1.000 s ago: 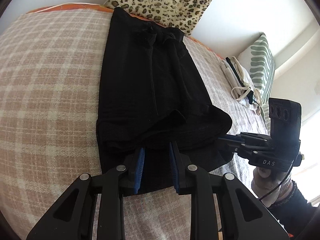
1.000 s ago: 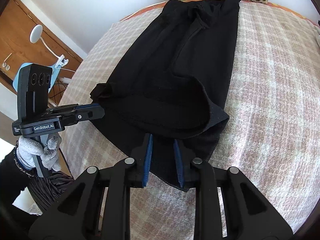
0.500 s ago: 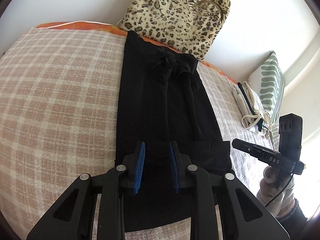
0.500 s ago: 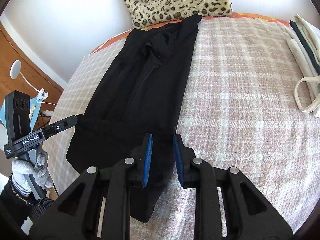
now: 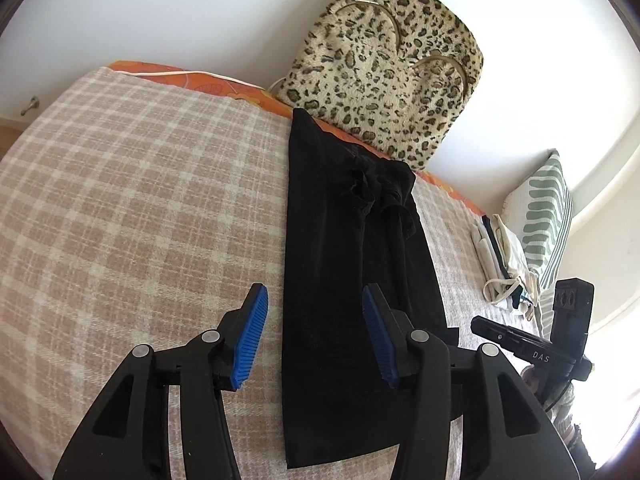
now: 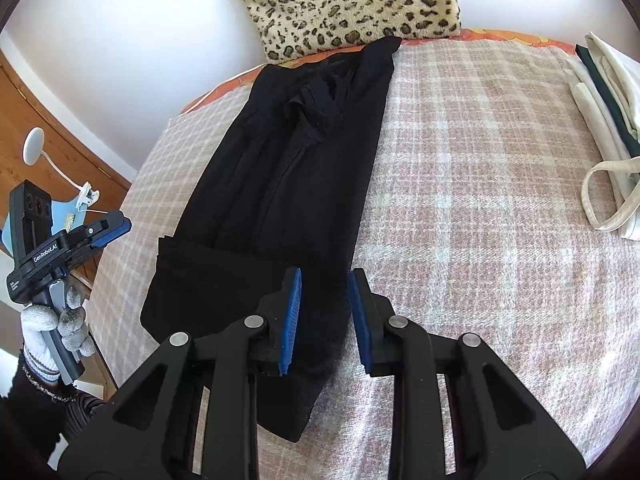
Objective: Fold small clothes
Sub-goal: 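Move both grippers to the collar end and grasp it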
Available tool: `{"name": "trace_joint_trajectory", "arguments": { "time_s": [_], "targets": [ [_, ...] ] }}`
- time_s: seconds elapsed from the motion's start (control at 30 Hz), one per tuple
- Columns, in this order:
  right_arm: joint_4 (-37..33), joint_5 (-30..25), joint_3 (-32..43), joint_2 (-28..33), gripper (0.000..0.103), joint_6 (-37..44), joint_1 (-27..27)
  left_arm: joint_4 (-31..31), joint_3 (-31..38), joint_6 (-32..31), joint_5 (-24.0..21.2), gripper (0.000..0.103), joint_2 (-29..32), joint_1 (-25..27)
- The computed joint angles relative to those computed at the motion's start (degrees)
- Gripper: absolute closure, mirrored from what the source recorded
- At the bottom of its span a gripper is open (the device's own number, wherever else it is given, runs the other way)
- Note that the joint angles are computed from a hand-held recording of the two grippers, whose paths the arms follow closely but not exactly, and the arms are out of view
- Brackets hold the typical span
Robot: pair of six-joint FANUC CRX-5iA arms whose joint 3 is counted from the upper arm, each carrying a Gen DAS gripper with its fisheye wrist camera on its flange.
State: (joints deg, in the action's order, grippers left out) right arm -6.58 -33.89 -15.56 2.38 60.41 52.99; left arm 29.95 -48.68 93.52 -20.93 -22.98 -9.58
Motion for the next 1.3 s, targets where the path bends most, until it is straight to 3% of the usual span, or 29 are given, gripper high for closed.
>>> {"name": "trace_joint_trajectory", "arguments": {
  "time_s": [0.07, 0.2, 0.27, 0.53, 0.77, 0.9, 1.03, 1.1, 1.3],
  "targets": [
    [1.6, 0.8, -0.2, 0.0, 0.060, -1.4, 0.0, 3.7, -0.3, -4.5, 0.5, 0.055, 0.7, 0.6],
    [6.8, 2.2, -0.2, 1.0, 0.060, -5.8, -0.3, 18.0, -1.9, -18.6, 3.5, 0.050, 2.9, 0.2],
    [8.7, 2.4, 1.0, 2.4, 0.060, -6.8, -1.2, 21.9, -0.9, -22.8, 3.2, 0.050, 4.8, 0.9],
    [2.8, 0.4, 12.6, 11.1, 0.060, 1.5, -7.3, 37.3, 4.7, -40.0, 1.7, 0.050, 15.1, 2.4],
    [-10.4, -5.1, 27.9, 22.0, 0.060, 12.0, -13.4, 48.7, 10.3, -50.9, 0.0, 0.050, 25.1, 1.9],
    [-13.7, -8.9, 36.2, 28.1, 0.060, 14.7, -15.7, 50.9, 14.0, -52.8, -1.3, 0.050, 30.3, 2.8],
    [-14.0, -11.6, 42.5, 33.0, 0.060, 15.9, -16.7, 45.0, 18.7, -49.9, -2.9, 0.050, 35.1, 4.7],
    [-13.6, -12.5, 45.0, 34.9, 0.060, 16.5, -16.9, 45.1, 20.3, -50.5, -3.4, 0.050, 37.1, 4.9],
    [-14.2, -11.6, 49.3, 38.6, 0.060, 18.9, -16.9, 48.3, 23.5, -53.8, -2.4, 0.050, 40.8, 4.0]
  ]
}}
